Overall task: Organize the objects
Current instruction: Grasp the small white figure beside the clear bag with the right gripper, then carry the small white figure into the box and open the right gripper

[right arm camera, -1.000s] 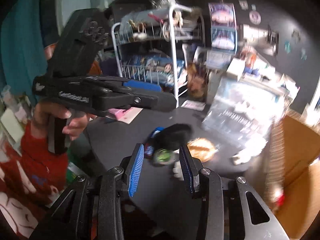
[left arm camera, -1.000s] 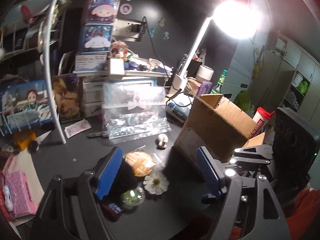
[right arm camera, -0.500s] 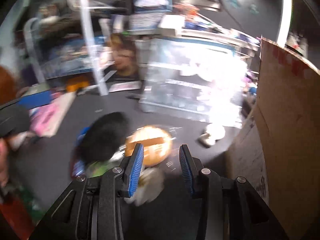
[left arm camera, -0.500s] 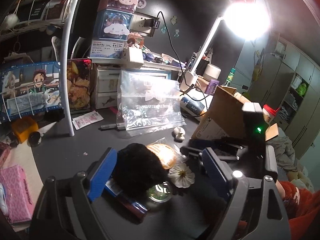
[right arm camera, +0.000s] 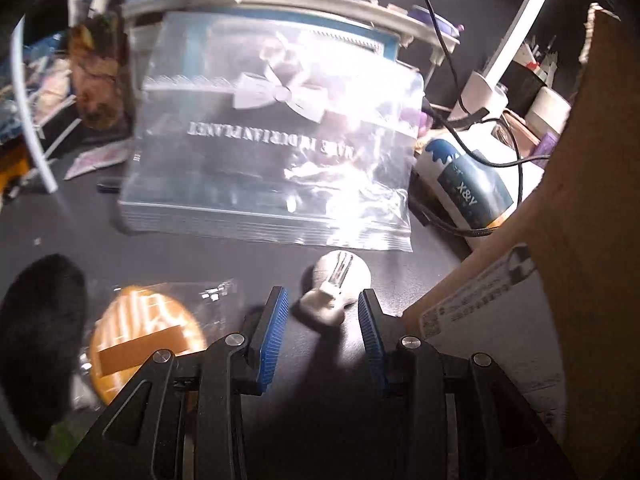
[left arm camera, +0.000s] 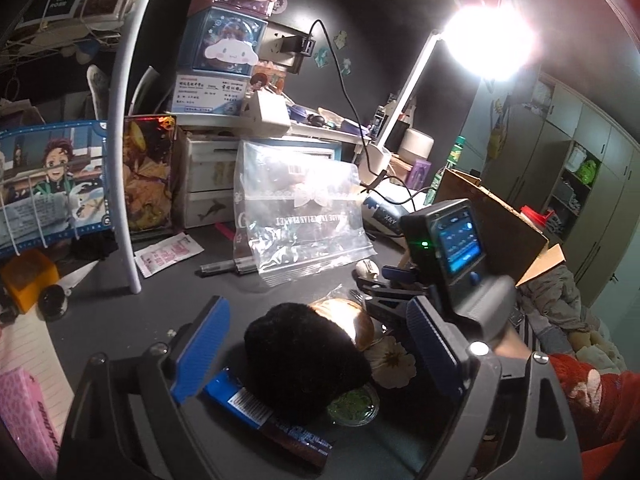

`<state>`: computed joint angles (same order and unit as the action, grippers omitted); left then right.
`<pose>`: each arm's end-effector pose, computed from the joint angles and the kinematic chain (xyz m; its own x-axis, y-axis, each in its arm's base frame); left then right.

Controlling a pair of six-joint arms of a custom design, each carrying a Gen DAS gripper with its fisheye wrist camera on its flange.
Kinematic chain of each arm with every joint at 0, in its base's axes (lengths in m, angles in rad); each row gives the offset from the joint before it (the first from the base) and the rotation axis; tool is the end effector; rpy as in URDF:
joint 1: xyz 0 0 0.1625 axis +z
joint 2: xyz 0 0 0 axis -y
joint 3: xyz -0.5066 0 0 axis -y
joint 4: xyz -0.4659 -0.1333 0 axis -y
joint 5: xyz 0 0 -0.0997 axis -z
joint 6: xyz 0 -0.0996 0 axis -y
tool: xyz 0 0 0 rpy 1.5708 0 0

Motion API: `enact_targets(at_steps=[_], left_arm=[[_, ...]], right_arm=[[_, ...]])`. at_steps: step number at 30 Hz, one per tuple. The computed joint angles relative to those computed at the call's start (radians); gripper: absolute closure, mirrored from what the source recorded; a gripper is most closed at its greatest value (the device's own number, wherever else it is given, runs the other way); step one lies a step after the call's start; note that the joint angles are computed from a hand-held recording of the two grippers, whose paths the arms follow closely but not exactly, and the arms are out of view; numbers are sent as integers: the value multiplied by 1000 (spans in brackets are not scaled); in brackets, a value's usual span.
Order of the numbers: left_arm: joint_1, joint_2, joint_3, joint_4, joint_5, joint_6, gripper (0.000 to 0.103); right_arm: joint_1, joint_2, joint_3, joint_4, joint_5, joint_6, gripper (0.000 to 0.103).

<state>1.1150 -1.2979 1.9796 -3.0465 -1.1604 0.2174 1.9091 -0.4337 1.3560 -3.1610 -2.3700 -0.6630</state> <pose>-0.1234 -0.6448 0.3639 -0.8597 0.2804 -0.4269 0.5059 0.5827 -0.6361 0.3446 -0.7930 0.0113 -0.4742 -0.3082 0.8247 -0.7009 0.6990 -0.1418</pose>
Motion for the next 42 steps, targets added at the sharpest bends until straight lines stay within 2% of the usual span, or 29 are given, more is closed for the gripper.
enact_targets(at_steps=[4, 6, 7, 8, 11, 14, 18, 22, 23, 25, 30, 35, 37, 42], left_arm=[[11, -4, 2, -8, -22, 2, 15], [15, -9, 4, -11, -30, 0, 15], [15, -12, 6, -14, -31, -3, 15], [15, -13, 7, -15, -28, -5, 15], [11, -16, 9, -8, -4, -12, 15], [10, -19, 2, 24, -11, -28, 15], [6, -27, -12, 82, -57, -66, 15], [-28, -32, -13, 119, -34, -99, 16], [-37, -33, -13, 123, -28, -107, 18], [-55, -37, -13, 130, -22, -123, 29], [-104, -24, -40, 155, -30, -159, 46], [-132, 43, -130, 204, -98, -157, 63], [-140, 79, -175, 238, -114, -159, 73], [-152, 190, -311, 330, -171, -163, 79]], right_arm=[[-8, 7, -28, 49, 2, 52, 71], [-9, 14, -43, 56, -1, 46, 72], [-9, 18, -50, 59, -2, 44, 74], [-11, 16, -52, 77, 8, 54, 83], [-14, 1, -36, 81, 44, 61, 85], [-11, -41, 18, 80, 132, 50, 85], [-3, -135, 134, 140, 331, 0, 85], [14, -229, 236, 198, 507, -83, 85], [25, -250, 264, 205, 536, -96, 85], [33, -282, 295, 212, 578, -131, 85], [21, -376, 340, 247, 691, -209, 85], [-3, -448, 347, 261, 735, -275, 85], [-16, -466, 337, 281, 743, -277, 85], [-63, -512, 305, 327, 766, -276, 85]])
